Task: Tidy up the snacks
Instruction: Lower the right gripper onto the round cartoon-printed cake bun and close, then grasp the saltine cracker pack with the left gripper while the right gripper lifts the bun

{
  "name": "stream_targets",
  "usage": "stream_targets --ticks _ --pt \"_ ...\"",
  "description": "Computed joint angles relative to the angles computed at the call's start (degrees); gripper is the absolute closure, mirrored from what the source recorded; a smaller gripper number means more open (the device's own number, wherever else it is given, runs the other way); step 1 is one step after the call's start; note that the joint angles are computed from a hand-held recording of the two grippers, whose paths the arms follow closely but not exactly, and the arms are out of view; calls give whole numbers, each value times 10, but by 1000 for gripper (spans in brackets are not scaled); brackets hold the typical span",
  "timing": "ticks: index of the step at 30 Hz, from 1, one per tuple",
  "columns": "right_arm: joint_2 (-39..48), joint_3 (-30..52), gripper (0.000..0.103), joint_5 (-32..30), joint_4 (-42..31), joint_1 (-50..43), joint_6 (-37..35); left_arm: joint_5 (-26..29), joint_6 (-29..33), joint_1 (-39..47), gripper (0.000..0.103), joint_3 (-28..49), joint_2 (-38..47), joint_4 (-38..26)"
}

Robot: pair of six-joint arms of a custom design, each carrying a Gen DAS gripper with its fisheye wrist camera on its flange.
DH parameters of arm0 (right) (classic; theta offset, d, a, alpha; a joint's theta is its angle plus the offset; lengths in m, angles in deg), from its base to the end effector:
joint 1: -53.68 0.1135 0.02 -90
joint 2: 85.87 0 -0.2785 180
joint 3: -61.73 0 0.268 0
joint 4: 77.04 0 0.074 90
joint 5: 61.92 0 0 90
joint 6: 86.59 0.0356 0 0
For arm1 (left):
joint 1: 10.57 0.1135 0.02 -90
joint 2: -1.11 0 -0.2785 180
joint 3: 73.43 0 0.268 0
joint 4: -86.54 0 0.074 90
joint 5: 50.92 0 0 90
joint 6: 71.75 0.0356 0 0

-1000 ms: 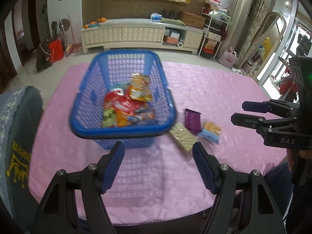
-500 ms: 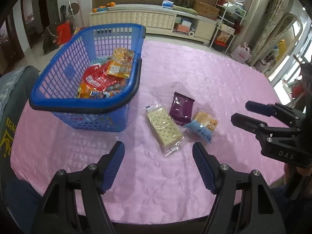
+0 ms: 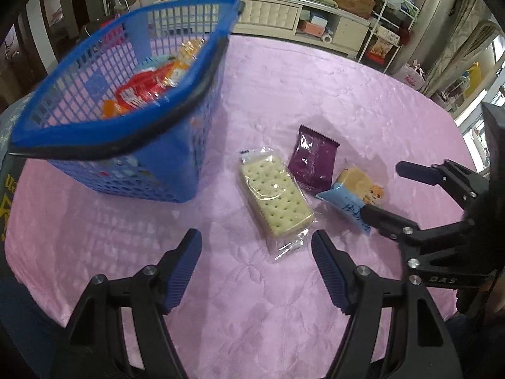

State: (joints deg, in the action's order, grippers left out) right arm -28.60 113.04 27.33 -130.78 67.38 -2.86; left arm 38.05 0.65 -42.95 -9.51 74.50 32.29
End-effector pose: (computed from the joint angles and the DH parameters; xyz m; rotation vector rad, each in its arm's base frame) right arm 0.1857 0.0458 0.2253 -0.4578 2.5736 0.0629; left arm 0.2142 -0.1351 0.2380 0.3427 2.6861 -0.2450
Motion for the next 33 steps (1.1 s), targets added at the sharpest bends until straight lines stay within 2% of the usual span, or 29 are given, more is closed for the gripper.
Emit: stream_targets --ticks 3,8,14,16,18,19,20,21,25,29,33 --pt "29 3 17 -21 8 -13 -15 -2 3 -5 33 -3 20 16" --pt "63 17 17 -21 12 -21 -49 -2 3 -5 33 5 47 24" --pt "104 23 17 -85 19 -51 -76 5 9 7 33 3 56 30" --pt "120 24 16 -78 19 -50 -78 10 7 13 33 0 58 33" --pt "111 13 20 -63 27 -34 -81 10 6 12 33 -3 51 31" --pt "108 11 26 -56 30 -29 -77 10 7 13 33 -4 47 29" --pt "100 7 37 -50 35 -27 -72 9 8 13 33 -5 44 30" --pt "95 8 40 -59 31 -34 -64 9 9 14 33 -6 41 28" --pt "102 22 42 -99 17 -57 -41 15 8 18 33 -7 30 19" --pt "45 -6 43 -55 37 -37 11 -11 -8 7 33 -3 19 8" --pt "-11 -16 43 -48 9 -31 20 -17 -20 -10 33 4 19 -1"
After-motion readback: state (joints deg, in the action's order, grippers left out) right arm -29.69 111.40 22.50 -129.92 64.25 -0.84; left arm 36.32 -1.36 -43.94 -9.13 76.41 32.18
